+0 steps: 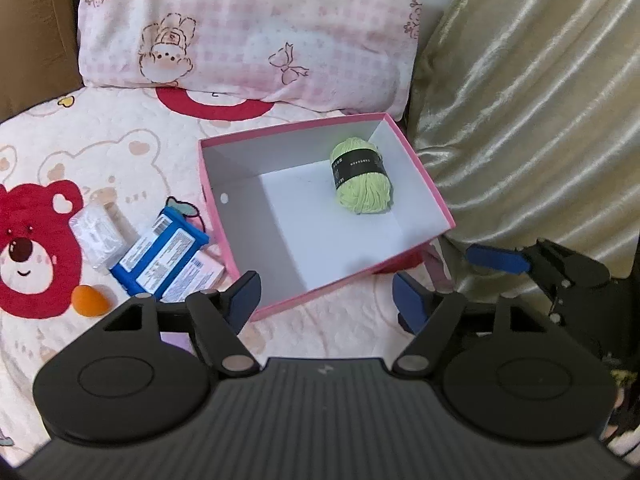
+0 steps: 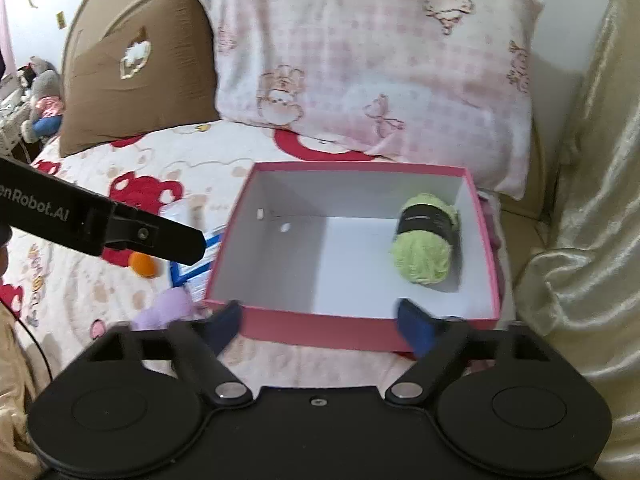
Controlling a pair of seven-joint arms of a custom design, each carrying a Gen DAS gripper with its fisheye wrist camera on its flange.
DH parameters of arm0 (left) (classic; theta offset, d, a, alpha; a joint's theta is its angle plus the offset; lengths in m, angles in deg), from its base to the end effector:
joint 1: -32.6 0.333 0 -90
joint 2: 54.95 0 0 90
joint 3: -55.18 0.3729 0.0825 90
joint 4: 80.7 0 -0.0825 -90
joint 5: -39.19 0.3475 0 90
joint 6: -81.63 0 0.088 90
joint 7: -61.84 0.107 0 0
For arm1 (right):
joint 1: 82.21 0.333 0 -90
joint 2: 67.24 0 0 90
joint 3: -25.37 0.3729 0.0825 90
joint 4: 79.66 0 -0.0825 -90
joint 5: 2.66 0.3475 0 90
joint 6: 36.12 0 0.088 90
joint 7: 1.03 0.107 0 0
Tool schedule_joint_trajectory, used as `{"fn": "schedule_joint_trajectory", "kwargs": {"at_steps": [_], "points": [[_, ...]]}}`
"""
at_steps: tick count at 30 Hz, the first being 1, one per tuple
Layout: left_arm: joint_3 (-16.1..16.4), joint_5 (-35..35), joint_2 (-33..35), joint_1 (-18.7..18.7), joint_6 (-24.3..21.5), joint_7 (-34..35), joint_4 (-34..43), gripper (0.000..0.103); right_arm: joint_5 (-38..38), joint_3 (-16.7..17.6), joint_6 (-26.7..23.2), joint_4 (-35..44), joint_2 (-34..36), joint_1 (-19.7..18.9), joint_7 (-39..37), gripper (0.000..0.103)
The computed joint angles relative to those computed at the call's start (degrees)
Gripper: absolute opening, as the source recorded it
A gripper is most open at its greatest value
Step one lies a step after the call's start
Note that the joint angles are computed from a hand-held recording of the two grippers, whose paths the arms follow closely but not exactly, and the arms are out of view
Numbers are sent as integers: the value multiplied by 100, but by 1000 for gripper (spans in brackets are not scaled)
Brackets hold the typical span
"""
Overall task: Organize objects
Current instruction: 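Withdraw the left tool from the box toward the lilac plush toy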
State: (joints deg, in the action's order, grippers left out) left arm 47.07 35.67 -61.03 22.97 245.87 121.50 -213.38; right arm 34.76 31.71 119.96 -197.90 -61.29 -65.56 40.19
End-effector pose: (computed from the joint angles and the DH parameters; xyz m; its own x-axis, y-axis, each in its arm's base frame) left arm 0.4821 -0.1535 0.5400 0.1567 -0.9282 0.3374 -0.7995 -0.3197 -0.5084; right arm 0.5449 0.2041 0.5177 0.6745 -0.7357 -0.0614 -0.5997 -0.4975 -0.6267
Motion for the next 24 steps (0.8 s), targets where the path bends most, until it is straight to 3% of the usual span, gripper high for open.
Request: {"fn": "schedule_joint_trajectory", "kwargs": {"at_steps": [11, 17, 24], "points": [[215, 238, -796, 70, -26, 12, -848, 94, 539, 78, -522, -225, -344, 190, -562, 95], [342, 304, -1118, 96, 86, -74, -1337, 99, 931, 125, -776, -308, -426, 361, -999, 95], [549, 372, -1376, 88, 549, -120, -1955, 101, 1261, 183, -941, -418, -453, 553, -1413, 95]]}}
